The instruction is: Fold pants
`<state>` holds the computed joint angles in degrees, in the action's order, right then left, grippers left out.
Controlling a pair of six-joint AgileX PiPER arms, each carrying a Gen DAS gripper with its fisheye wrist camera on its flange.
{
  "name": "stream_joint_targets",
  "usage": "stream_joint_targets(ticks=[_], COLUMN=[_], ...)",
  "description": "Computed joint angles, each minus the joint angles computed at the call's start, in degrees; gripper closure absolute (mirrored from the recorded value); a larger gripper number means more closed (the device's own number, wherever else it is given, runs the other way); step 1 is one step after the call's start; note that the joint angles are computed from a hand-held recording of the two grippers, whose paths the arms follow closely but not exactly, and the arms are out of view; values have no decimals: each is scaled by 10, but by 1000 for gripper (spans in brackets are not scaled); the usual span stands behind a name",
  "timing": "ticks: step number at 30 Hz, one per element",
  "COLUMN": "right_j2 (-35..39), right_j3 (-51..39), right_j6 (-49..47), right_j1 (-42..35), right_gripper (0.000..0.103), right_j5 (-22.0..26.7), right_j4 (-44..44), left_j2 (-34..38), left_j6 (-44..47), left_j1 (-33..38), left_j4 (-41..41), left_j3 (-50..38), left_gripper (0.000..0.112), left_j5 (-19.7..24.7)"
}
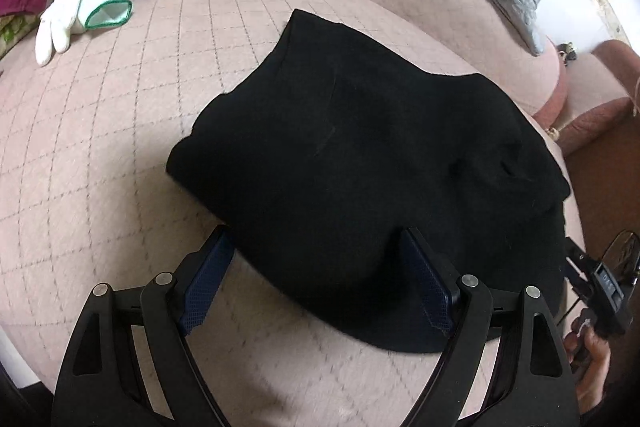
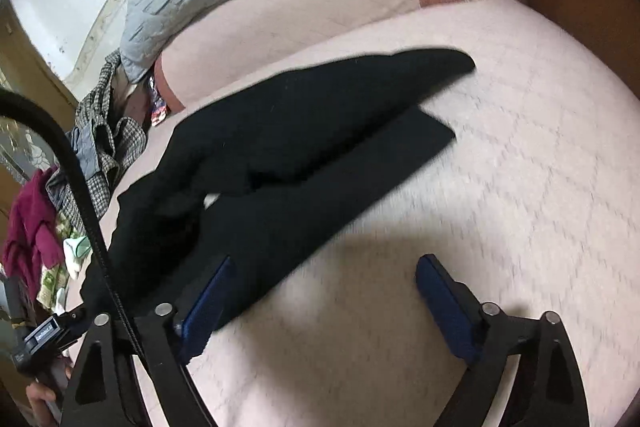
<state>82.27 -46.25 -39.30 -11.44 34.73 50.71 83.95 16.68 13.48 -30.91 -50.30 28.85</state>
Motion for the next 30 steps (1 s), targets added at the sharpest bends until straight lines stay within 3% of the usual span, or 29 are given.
stream_joint_targets(ticks=[2,4,5,6,7,9,11,12,15,18,20,23,26,30], right_j2=[17,35,46,62,74,90,74,51,-30,-123,-185,-290,-341,-332], right_j3=[-9,-11,-10,-15,-17,-12,8,24,59,90,101,122,137,174], right_j6=[-20,-65,-101,-128,-145,-175,-212,-224,-206,-150,-95,-44,-41,-23], right_j1=[12,30,39,33,22,1,-4,-6,-13,-56,-93,-186,-285,-309], right_gripper=[22,48,53,66,82,96,98,98,98,98,98,99,99,98], right_j5=[-16,-41,-48,-39,-25,4,12,10,5,39,75,175,277,278], right_j4=[29,94,147,189,213,272,317,322,289,231,173,90,29,-63], left_j2=[15,31,37,48,54,71,75,73,44,8,-15,-55,-84,-60], left_j6=[-5,10,28,69,88,67,90,105,135,157,177,208,227,247], left_j1=[-7,-7,-6,-1,1,-2,11,19,45,74,99,136,161,174], left_j4=[-4,-25,-45,-83,-98,-77,-104,-118,-138,-157,-166,-163,-137,-132], left_j3=[-12,-27,-33,-41,-45,-64,-68,-67,-52,-36,-26,-2,33,64], left_gripper=[27,27,28,31,52,86,90,97,98,99,99,99,98,98], left_j5=[-6,-1,3,9,10,18,34,44,64,90,112,145,153,148])
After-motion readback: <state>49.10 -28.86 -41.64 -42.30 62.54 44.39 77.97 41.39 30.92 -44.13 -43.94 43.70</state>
